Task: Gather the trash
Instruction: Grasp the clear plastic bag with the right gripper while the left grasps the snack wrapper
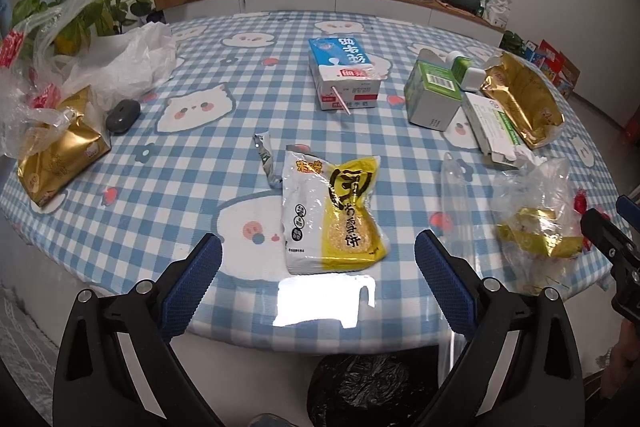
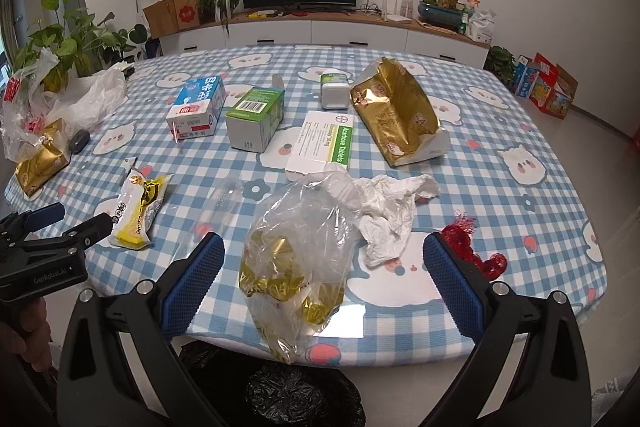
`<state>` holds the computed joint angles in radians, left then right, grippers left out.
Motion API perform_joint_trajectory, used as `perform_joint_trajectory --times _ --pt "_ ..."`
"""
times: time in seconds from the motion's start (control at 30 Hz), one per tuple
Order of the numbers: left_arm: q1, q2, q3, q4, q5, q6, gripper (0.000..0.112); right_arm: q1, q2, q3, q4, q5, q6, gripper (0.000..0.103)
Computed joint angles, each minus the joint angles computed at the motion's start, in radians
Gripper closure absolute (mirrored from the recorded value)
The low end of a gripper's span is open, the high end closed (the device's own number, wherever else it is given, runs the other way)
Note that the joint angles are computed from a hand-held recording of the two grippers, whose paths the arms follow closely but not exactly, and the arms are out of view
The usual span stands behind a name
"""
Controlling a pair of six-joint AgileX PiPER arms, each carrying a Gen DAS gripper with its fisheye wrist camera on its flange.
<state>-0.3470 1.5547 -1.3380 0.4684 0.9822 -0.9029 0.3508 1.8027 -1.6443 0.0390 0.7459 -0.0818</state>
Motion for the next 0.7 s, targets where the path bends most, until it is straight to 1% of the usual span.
perform_joint_trajectory --times 0.1,0.3,0.47,0.57,0.63,0.67,0.7 --pt "0.048 0.031 0.000 -0.031 -0.030 0.035 0.018 0.017 0.040 -0.028 -0.025 0.013 0.021 0.008" --pt "0.107 0.105 -0.023 -0.096 -0.081 0.103 0.019 0.020 0.092 -0.066 -0.043 0.028 0.047 0.013" --pt "0.119 0.163 -0.065 -0.133 -0.086 0.135 0.020 0.016 0.135 -0.110 -0.034 0.058 0.052 0.020" --pt "0.120 0.180 -0.083 -0.147 -0.080 0.146 0.024 0.016 0.148 -0.120 -0.020 0.068 0.041 0.025" --pt "0.127 0.185 -0.086 -0.174 -0.084 0.166 0.030 0.014 0.152 -0.123 -0.003 0.076 0.029 0.030" --pt "0.121 0.189 -0.090 -0.162 -0.077 0.159 0.031 0.012 0.154 -0.126 0.009 0.080 0.019 0.031" --pt "0.112 0.194 -0.097 -0.149 -0.064 0.153 0.034 0.010 0.156 -0.127 0.019 0.082 0.012 0.035"
